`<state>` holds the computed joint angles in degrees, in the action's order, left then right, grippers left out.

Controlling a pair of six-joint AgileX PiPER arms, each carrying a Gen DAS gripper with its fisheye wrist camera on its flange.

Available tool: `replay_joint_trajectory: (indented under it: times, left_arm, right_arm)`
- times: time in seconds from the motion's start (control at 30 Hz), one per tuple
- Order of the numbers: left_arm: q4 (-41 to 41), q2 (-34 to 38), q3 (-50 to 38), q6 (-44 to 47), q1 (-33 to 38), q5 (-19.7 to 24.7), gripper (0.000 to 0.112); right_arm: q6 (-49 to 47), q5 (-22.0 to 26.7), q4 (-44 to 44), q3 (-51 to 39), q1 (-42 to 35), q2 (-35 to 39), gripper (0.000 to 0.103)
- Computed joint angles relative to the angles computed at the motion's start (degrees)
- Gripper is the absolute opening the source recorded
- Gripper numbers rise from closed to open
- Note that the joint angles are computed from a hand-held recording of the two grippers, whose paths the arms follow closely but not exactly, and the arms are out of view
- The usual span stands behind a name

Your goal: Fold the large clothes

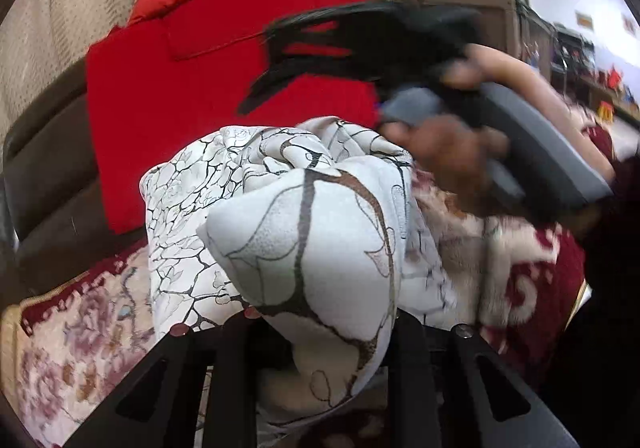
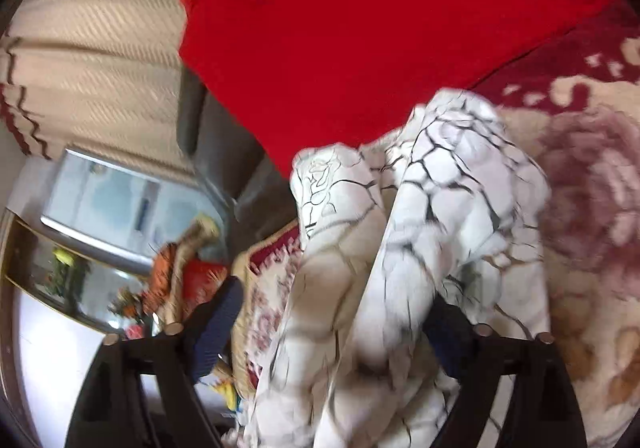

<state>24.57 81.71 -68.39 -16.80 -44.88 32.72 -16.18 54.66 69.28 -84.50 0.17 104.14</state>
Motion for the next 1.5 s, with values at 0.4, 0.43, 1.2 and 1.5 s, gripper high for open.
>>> replay_joint_trajectory:
  times: [0.4, 0.43, 1.2, 1.5]
  left_arm:
    - [-11.0, 0.4, -4.4, 14.9, 3.0, -1.4, 0.022]
    - [-11.1, 1.8, -6.1, 14.9, 2.5, -1.2, 0.022]
    - [-43.6, -11.2, 2.4, 40.5, 17.1, 1.3, 0.079]
    - [-55.4, 1.6, 0.1, 40.9, 25.9, 2.3, 0.076]
  right_arm:
    - [8.5, 3.6, -13.2, -19.1, 4.4, 9.2, 0.02]
    - [7.5, 1.2, -13.1, -17.0, 3.7, 7.5, 0.014]
    - [3.5, -3.2, -16.5, -2.6, -3.4, 5.3, 0.018]
    - [6.6, -16.0, -27.4, 9.5, 3.4, -16.7, 0.024]
